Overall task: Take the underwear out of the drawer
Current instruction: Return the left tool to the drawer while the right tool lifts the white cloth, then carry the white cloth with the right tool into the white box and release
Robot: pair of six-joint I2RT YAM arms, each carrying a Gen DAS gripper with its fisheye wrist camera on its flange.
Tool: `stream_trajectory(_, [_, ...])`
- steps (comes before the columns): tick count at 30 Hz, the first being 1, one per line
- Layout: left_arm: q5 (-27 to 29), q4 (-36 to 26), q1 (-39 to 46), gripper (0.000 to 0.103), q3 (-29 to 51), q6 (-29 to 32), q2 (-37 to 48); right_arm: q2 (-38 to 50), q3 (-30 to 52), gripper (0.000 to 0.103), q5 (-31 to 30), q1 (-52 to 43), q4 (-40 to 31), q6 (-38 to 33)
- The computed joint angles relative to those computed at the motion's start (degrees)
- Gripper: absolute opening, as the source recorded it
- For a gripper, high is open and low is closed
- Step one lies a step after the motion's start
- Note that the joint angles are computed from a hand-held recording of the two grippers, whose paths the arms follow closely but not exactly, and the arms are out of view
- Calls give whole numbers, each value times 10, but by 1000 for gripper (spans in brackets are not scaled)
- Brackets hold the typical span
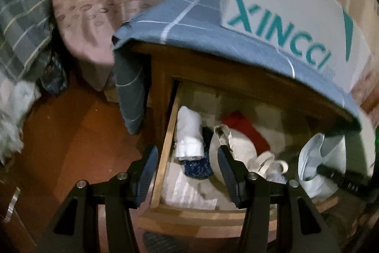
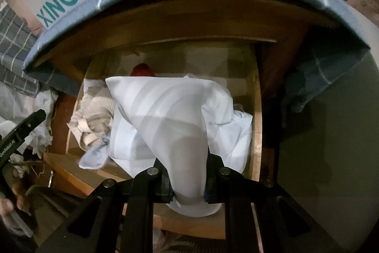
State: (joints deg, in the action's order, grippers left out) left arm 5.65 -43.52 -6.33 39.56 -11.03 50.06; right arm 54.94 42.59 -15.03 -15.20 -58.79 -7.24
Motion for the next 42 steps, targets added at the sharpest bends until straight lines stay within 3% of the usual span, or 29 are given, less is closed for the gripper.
stream_trajectory(7, [39,-1,49,54,0,-18,13,-22,35,15,0,19,-37,10])
stream_trajectory(17, [-10,1,-4,54,0,-29,22,-36,132,15,-35,-5,-127,-20])
stream_trajectory(25, [-30,5,-18,54,-4,-32,16,-17,268,15,-66,-28,-213,-40])
stream_trajectory(29, [-28,0,-15,54,-2,-32,10,12,370,15,-93,-44,-253,-46])
stream_trajectory(35, [-25,-1,-13,54,0,-31,14,102,589,15,-130,-57,-306,-47])
stream_trajectory(42, [-28,-1,-17,54,-1,-34,6,251,850,15,-33,71,-293,38])
